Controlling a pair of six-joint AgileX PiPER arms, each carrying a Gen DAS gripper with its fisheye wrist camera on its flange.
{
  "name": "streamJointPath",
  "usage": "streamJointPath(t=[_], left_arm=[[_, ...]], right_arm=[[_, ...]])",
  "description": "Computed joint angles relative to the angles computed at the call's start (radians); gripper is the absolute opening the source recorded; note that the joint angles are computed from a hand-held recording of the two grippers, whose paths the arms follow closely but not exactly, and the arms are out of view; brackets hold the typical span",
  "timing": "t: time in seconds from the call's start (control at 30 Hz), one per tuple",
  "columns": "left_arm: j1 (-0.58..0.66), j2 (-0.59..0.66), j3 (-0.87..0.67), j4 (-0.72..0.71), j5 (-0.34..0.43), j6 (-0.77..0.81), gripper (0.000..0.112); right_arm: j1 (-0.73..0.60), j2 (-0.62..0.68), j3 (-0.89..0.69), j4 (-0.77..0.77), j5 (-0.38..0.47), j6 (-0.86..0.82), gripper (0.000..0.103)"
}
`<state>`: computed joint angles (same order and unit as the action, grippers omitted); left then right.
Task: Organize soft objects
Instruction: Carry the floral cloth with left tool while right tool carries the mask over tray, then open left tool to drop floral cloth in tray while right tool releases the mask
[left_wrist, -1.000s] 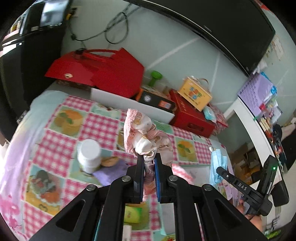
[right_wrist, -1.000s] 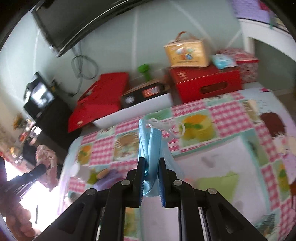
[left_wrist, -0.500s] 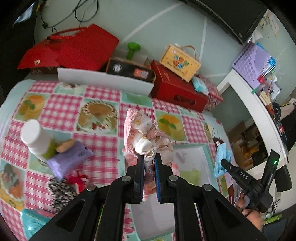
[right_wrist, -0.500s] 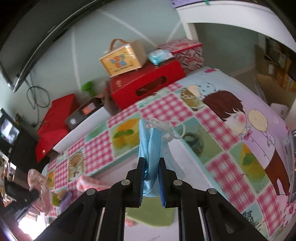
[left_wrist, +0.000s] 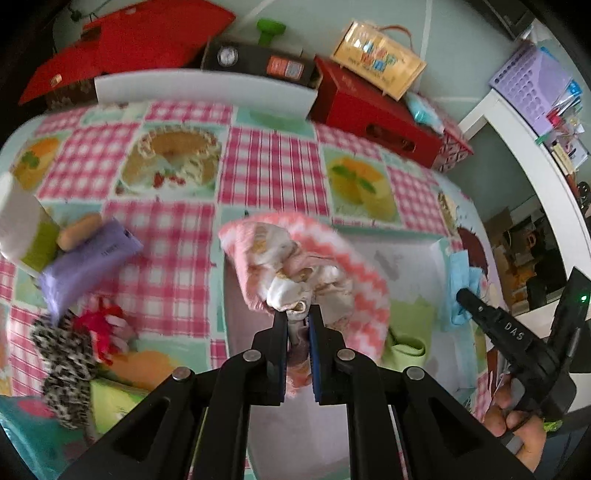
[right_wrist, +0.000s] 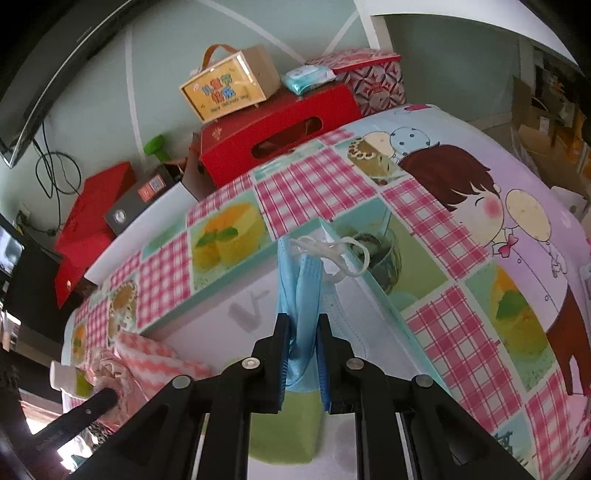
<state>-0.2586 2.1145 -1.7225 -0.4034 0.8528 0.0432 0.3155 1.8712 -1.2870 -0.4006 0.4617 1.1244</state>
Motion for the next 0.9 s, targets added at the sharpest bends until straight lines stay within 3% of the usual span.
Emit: streamJointPath(t=[0.4, 0.47, 0.5, 0.6, 0.8, 0.9], left_arm=[[-0.038, 0.086, -0.041, 0.076, 0.038, -0.071, 0.011], [-0.042, 0.08, -0.042, 0.097, 0.042, -0.085, 0.018], [-0.046, 0.085, -0.054, 0.111, 0.044, -0.098, 0.026], [-0.057, 0.067, -0.054, 0.162, 0.032, -0.129, 0.048], [-0.049, 0.033, -0.038, 0.17, 0.018, -0.124, 0.051], [-0.042, 0.011, -0.022, 0.172, 0.011, -0.125, 0.053]], right_arm=[[0.001, 0.056, -0.033, 0.044, 0.013, -0.076, 0.018], [-0.001, 0.059, -0.036, 0.064, 0.013, -0.091, 0.018], [0.0, 0.059, -0.035, 0.066, 0.013, -0.092, 0.019], [0.005, 0.05, -0.029, 0.058, 0.016, -0.084, 0.034], [0.025, 0.029, -0.029, 0.001, 0.037, -0.046, 0.037], [0.037, 0.022, -0.034, -0.028, 0.062, -0.029, 0.05]])
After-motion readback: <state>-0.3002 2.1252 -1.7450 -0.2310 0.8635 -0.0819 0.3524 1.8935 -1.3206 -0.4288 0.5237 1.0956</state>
